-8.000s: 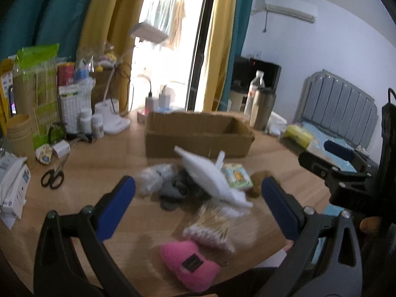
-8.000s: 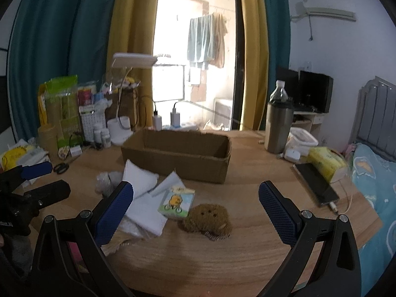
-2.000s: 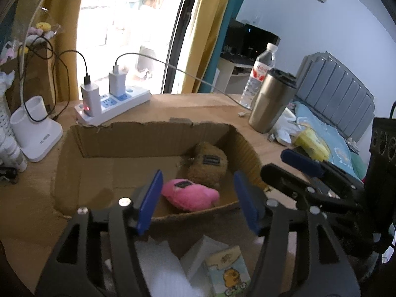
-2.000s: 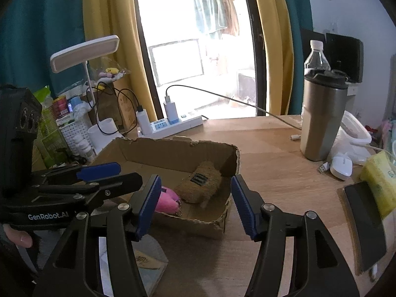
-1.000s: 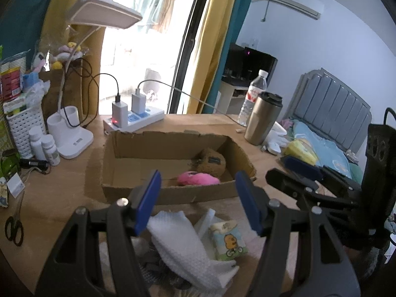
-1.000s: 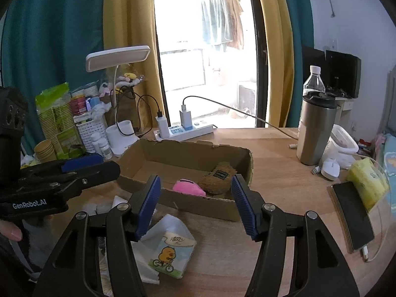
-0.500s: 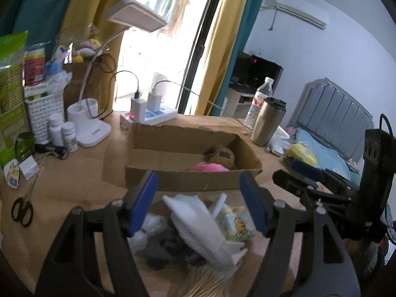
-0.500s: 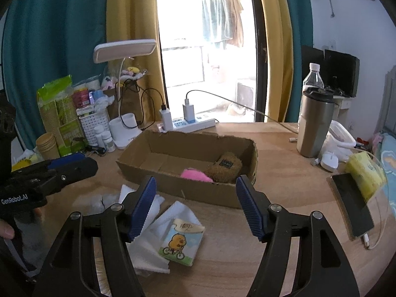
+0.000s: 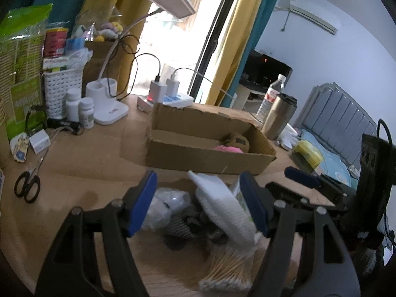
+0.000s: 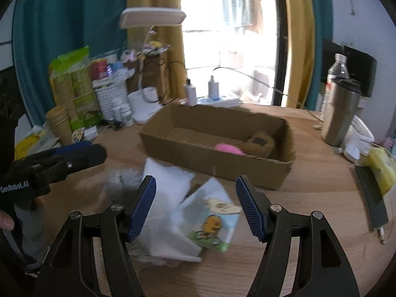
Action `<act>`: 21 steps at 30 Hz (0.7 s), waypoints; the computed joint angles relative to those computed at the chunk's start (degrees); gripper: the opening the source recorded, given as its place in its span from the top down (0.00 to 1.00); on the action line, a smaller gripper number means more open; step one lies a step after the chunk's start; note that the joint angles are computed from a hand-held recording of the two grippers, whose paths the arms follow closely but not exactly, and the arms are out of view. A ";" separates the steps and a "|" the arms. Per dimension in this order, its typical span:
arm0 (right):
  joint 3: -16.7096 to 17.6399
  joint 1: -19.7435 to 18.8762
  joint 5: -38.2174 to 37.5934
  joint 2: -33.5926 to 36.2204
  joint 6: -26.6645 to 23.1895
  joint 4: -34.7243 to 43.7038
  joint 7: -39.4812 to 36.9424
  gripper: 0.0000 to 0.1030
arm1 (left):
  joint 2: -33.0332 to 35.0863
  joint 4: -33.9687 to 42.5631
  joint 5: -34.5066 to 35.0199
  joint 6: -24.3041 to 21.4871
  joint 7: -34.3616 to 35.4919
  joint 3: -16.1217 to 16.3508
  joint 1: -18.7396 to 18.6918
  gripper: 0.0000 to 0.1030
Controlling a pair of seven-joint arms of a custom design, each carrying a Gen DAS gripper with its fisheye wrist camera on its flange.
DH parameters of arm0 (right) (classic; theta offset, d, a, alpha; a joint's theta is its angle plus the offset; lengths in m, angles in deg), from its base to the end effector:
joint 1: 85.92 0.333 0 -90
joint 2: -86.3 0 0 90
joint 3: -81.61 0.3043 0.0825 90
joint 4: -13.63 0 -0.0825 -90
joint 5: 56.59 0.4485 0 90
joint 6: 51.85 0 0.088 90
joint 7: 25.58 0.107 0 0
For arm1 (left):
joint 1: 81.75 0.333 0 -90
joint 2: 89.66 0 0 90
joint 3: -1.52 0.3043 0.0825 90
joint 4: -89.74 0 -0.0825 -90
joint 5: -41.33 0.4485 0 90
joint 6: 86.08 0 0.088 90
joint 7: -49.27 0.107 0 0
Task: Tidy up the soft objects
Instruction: 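Grasp the white waffle towel with the right tool and lift it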
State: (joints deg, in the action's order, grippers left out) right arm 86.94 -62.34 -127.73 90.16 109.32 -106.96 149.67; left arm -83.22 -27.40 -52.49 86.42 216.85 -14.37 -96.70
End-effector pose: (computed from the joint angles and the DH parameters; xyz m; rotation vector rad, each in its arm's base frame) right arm 0.5339 0.3470 0.3855 -1.7474 1.5890 -0.7541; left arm 0.5799 -0.2582 0.3781 -1.5205 2.0775 -1.3835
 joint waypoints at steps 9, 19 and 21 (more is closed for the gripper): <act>-0.36 2.08 9.94 5.54 2.08 3.55 -11.25 0.32 | -0.37 -1.64 -0.95 -0.85 0.45 0.75 0.89 0.31; -1.51 4.08 20.78 9.05 2.27 5.67 -22.06 0.86 | -0.45 -2.87 -0.12 -1.42 -0.83 1.17 1.69 0.31; -2.68 5.16 18.63 8.65 2.86 5.46 -20.38 0.92 | -0.39 -2.81 0.06 -1.53 -1.02 1.16 1.76 0.31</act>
State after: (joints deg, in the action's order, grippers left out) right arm 84.26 -57.18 -109.10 98.81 112.17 -101.50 129.29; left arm -83.61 -30.21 -52.43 84.89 215.84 -13.21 -94.94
